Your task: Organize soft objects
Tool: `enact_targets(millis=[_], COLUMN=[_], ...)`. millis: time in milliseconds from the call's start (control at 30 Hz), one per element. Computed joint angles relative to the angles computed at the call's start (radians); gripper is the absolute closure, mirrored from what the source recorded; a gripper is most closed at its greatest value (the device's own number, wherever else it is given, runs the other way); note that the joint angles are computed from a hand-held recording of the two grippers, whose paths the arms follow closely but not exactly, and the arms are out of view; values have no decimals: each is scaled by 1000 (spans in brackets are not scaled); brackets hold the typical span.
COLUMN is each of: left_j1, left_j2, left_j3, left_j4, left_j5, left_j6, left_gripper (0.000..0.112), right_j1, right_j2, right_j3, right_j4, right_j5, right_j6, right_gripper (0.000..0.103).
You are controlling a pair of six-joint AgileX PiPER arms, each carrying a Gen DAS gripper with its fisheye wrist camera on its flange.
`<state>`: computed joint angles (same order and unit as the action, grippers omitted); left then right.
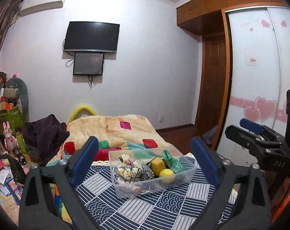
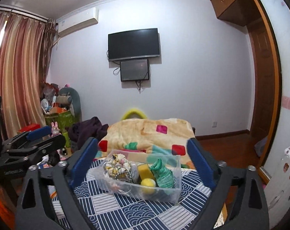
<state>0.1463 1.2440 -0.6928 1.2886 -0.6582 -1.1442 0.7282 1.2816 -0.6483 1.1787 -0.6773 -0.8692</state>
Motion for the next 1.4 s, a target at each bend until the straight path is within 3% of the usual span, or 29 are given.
enact_targets(millis=[333, 1400], left_j1=[-20, -3], left_j2=[-42, -28], left_j3=[40, 41], left_j4=[-67, -56], left_j5=[39, 20], left_j6=[72, 68], left_gripper=[10, 10], right_j1=[34, 46], right_j2=[-22, -65], right_j3=[22, 65], right_j4=[-23, -30], right_j5=[-32, -32], right_j6=[35, 66], right_gripper=[0, 0])
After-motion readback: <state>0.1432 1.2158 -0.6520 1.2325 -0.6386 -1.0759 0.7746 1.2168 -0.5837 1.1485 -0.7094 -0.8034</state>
